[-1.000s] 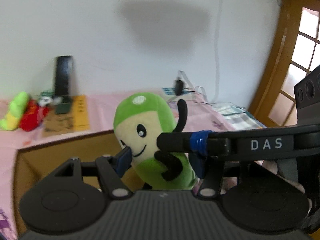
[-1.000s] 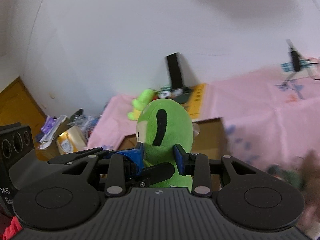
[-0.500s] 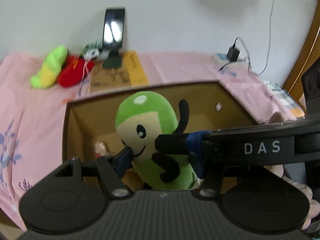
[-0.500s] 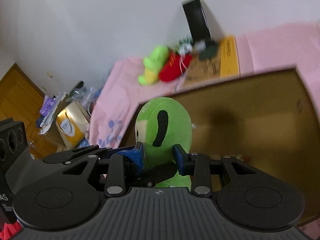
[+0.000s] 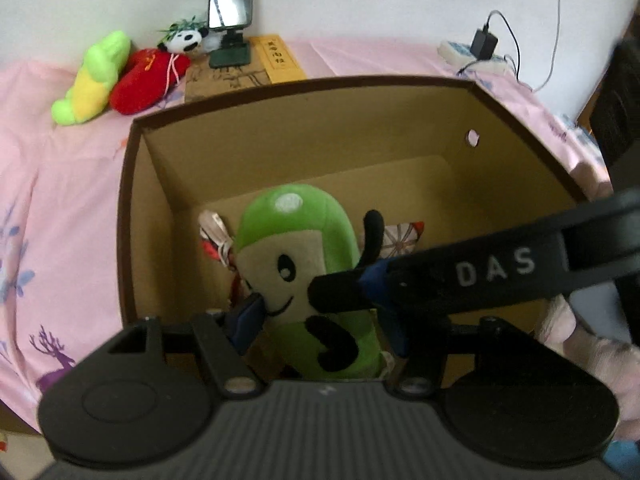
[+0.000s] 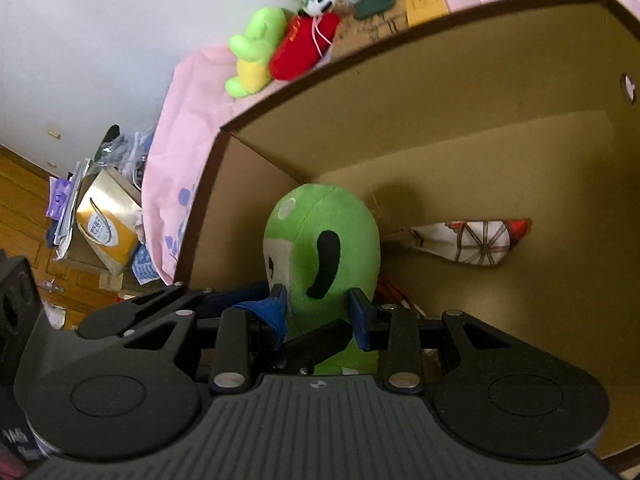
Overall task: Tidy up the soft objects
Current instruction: 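Lower the green plush into the box and open the right gripper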
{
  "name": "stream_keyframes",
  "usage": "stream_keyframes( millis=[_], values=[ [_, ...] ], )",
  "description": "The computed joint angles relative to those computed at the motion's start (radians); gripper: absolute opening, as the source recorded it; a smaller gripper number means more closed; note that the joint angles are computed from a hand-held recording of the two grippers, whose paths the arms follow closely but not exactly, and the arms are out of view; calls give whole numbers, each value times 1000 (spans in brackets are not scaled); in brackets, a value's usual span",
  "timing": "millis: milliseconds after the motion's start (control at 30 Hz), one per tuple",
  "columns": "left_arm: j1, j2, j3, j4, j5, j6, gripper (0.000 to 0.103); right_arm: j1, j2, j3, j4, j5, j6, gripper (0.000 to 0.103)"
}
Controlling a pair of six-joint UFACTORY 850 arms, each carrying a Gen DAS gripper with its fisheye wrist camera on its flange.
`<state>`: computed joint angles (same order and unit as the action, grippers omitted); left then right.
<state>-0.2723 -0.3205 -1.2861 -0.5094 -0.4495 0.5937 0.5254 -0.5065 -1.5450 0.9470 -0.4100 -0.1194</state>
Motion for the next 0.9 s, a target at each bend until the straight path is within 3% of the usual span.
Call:
stream_keyframes(
  millis=[400,900],
  values=[
    [-12,36,24,18,19,-2,72,-9,5,-5,-13,-54,-6,20],
    [-61,168,107,14,81,11,72,28,143,128,-46,123,-44,20]
  ],
)
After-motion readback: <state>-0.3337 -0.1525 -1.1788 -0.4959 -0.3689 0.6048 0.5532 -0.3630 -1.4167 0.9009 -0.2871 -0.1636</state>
